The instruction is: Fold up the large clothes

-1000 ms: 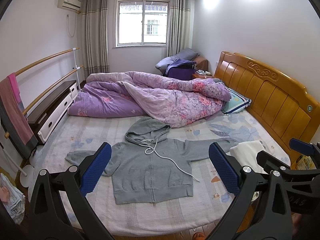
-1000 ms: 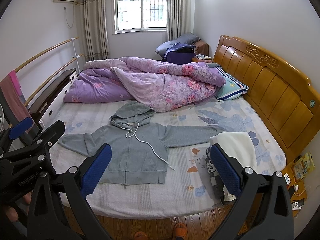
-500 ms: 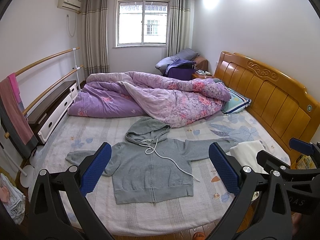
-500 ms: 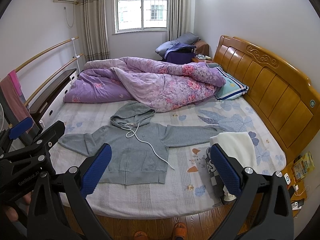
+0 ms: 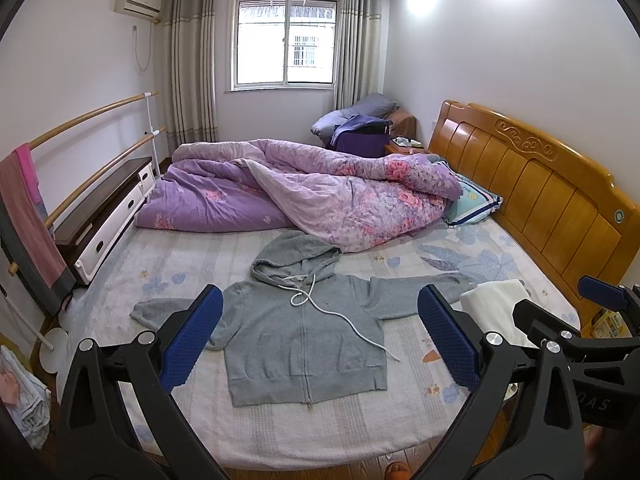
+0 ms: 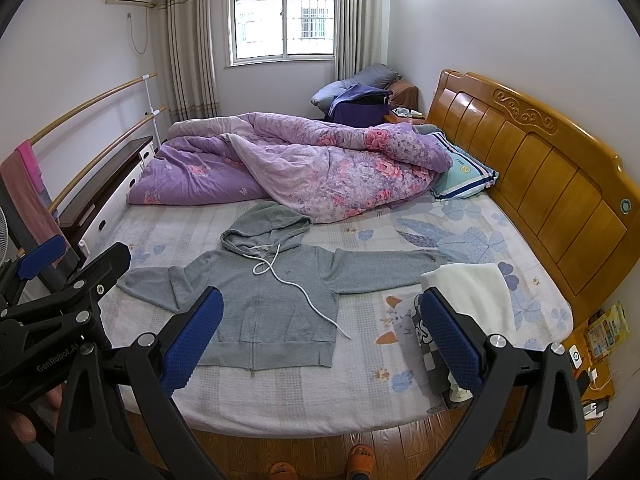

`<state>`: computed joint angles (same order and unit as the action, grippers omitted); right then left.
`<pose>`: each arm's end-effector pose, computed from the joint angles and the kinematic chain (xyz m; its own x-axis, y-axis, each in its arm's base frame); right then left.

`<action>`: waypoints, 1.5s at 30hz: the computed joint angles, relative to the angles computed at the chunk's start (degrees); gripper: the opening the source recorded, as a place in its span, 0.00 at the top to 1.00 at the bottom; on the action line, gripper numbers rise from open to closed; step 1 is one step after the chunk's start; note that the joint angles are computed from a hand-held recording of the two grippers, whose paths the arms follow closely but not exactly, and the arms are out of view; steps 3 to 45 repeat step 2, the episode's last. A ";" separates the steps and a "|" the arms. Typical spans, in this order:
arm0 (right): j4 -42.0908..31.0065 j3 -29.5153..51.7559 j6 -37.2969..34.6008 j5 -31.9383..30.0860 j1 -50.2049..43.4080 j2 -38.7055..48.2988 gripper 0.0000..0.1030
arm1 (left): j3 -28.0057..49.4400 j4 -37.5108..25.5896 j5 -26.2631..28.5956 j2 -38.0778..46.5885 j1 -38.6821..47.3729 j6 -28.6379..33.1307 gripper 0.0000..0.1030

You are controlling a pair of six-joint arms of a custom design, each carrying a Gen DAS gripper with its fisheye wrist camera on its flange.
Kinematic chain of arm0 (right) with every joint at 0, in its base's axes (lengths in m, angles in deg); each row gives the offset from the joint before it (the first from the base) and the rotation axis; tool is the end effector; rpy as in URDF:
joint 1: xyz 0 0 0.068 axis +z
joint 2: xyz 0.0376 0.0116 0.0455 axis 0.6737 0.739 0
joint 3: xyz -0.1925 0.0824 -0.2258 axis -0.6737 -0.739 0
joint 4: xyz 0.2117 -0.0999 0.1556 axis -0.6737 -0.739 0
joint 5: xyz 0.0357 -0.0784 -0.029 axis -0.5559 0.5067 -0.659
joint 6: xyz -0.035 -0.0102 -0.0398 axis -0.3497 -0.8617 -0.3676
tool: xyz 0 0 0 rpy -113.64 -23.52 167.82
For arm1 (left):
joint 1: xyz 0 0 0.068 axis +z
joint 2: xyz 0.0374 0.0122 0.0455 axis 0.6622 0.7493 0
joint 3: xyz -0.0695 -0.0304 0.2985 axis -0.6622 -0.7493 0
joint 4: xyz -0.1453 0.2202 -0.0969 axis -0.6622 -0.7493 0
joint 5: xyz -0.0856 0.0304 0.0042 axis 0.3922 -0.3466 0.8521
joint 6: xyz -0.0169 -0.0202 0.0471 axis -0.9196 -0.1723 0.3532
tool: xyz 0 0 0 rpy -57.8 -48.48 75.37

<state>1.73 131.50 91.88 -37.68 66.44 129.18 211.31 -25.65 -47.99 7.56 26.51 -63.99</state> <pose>0.2458 0.0946 0.4988 -0.6426 0.0796 -0.7621 0.1207 0.9927 0.0019 0.3026 -0.0806 0.5444 -0.5442 0.0955 -0.8335 0.2262 0.9734 -0.0362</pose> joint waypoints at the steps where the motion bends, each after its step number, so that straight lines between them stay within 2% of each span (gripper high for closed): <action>1: -0.09 0.04 0.00 0.00 -0.01 0.06 0.08 | -0.13 -0.03 0.21 -0.03 0.21 0.08 0.05; 45: -0.24 0.08 -0.01 -0.06 -0.01 0.07 0.08 | -0.21 0.02 0.40 0.04 0.41 0.16 0.05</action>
